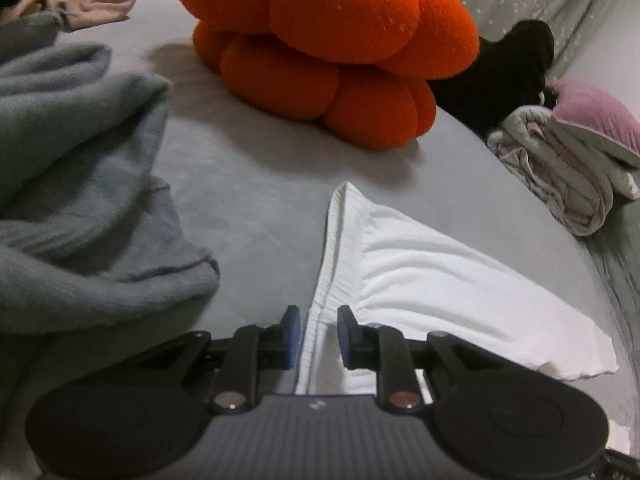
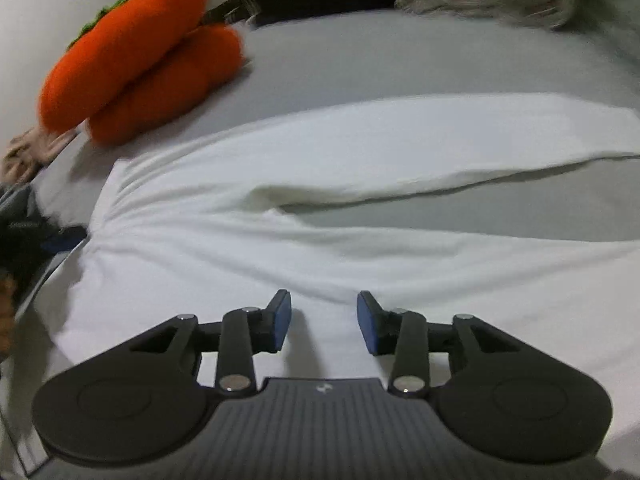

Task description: Fold clothes

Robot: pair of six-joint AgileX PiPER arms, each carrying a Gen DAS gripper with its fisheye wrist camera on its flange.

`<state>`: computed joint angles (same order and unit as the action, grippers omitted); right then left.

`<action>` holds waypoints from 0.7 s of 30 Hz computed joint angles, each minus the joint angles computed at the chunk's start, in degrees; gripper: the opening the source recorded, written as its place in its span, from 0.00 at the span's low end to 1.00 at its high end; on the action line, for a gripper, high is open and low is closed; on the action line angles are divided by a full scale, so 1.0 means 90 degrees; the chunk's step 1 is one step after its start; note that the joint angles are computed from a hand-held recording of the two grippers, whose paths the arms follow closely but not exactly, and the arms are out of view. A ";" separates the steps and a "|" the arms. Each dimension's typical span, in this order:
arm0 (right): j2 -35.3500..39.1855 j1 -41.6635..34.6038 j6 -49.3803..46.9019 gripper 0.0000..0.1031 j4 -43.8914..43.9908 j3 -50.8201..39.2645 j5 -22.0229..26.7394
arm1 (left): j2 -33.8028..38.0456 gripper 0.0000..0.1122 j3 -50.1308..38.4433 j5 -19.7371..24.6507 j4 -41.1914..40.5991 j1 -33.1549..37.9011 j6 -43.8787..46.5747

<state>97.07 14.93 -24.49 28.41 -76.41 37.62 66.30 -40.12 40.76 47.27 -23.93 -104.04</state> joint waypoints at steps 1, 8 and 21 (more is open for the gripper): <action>-0.0142 0.0024 0.0070 0.42 0.0009 0.0081 0.0066 | -0.0059 0.18 -0.0014 0.0112 0.0004 -0.0087 0.0009; -0.0755 0.0161 -0.0001 0.50 0.0150 0.1228 -0.0324 | -0.0234 0.19 -0.0056 0.1043 0.0521 -0.1668 -0.0640; -0.1449 0.0488 -0.0085 0.53 0.0177 0.2240 -0.1138 | 0.0379 0.19 -0.0216 0.2309 0.0130 -0.3143 -0.0629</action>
